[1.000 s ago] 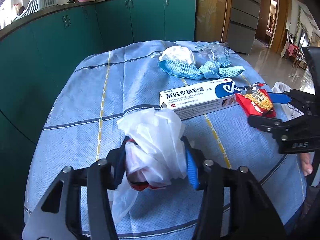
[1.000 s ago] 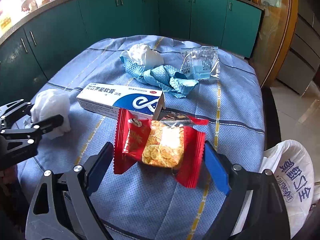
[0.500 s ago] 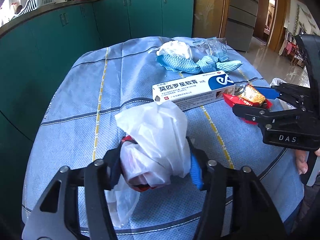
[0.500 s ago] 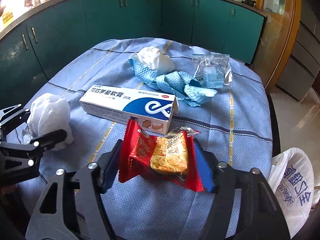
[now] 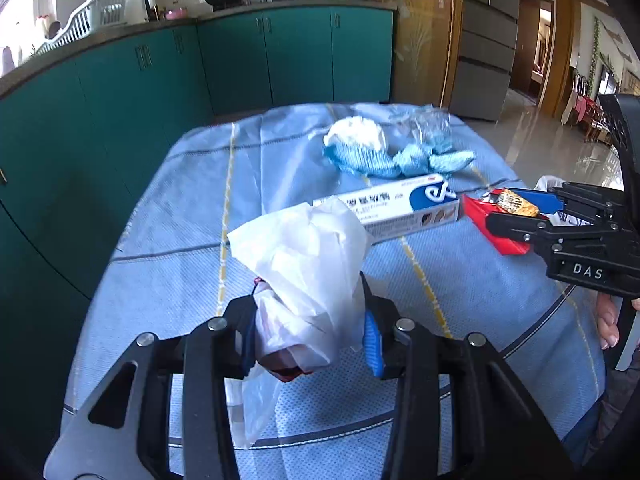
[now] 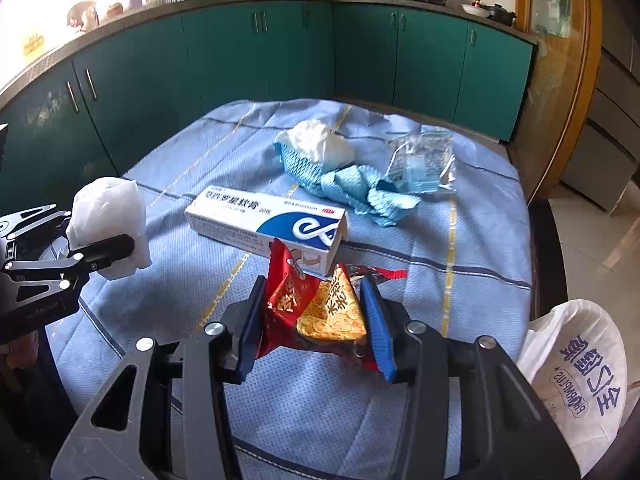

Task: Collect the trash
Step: 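Carry bag and snack packet over the bin and open both tools to drop them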

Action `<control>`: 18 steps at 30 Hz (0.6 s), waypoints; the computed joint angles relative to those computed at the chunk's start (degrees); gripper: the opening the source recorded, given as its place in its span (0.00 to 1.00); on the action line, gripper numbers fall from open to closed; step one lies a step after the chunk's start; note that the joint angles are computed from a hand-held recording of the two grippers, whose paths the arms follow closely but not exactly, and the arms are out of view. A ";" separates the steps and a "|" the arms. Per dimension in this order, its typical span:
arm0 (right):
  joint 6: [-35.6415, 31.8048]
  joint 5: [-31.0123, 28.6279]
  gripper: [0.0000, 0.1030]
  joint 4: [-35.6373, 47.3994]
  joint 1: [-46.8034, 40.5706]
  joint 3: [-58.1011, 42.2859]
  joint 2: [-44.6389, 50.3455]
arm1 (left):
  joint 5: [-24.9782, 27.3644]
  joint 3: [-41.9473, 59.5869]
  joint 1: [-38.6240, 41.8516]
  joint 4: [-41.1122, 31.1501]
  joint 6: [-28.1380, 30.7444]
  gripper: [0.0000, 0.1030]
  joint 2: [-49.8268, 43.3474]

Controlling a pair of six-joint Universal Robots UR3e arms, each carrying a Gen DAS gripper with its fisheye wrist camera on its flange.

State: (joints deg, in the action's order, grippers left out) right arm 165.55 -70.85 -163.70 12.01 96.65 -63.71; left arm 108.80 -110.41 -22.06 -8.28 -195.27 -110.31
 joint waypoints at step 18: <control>6.91 4.94 0.45 -17.96 -18.97 24.79 -14.12 | 6.18 7.23 -8.92 0.12 1.46 0.41 0.04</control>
